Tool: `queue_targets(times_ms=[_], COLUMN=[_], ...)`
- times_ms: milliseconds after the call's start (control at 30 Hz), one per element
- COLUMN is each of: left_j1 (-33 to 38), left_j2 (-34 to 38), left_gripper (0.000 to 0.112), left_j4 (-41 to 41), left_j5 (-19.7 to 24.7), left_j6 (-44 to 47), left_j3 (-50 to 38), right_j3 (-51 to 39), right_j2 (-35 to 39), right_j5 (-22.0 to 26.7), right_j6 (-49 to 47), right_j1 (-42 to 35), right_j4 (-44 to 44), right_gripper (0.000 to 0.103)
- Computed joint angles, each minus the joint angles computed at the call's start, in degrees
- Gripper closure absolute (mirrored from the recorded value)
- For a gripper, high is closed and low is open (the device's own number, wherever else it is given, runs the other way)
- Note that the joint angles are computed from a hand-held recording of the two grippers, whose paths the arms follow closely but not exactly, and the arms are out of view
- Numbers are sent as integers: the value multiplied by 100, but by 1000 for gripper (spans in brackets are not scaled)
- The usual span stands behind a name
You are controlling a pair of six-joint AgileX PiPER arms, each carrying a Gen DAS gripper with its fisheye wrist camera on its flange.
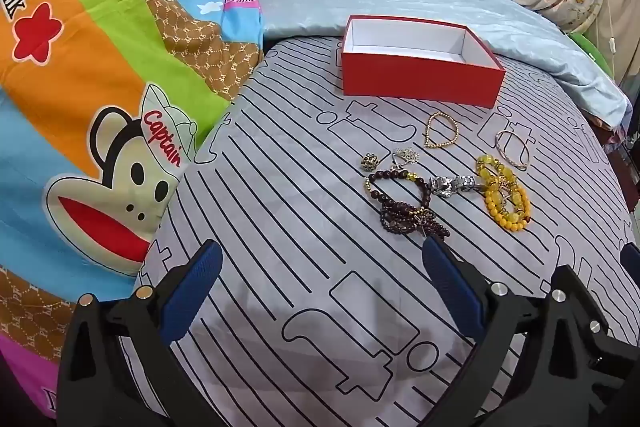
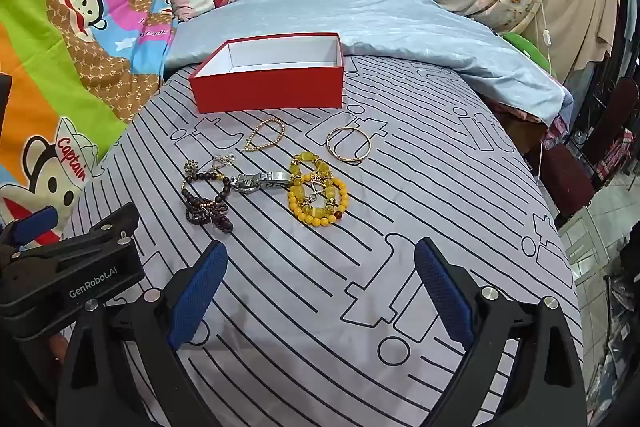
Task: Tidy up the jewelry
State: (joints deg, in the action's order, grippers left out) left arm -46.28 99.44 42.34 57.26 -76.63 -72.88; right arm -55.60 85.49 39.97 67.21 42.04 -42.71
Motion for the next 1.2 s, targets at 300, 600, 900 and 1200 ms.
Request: queue_targets(times_ms=[300, 600, 900, 1200], left_j1=[-31, 54, 62, 54], left_j2=[33, -10, 15, 12], left_gripper=[15, 15, 15, 15], left_j4=[-3, -114, -130, -118], left_j5=[-2, -66, -81, -99], left_j6=[-69, 71, 85, 69], left_j3=[2, 58, 55, 79], right_j3=[-11, -32, -101, -84], right_j2=[-12, 25, 115, 110], right_j5=[11, 34, 60, 9], right_j6=[-14, 26, 63, -23], right_j1=[32, 59, 120, 49], right_j4=[38, 7, 20, 54], right_gripper=[10, 10, 10, 10])
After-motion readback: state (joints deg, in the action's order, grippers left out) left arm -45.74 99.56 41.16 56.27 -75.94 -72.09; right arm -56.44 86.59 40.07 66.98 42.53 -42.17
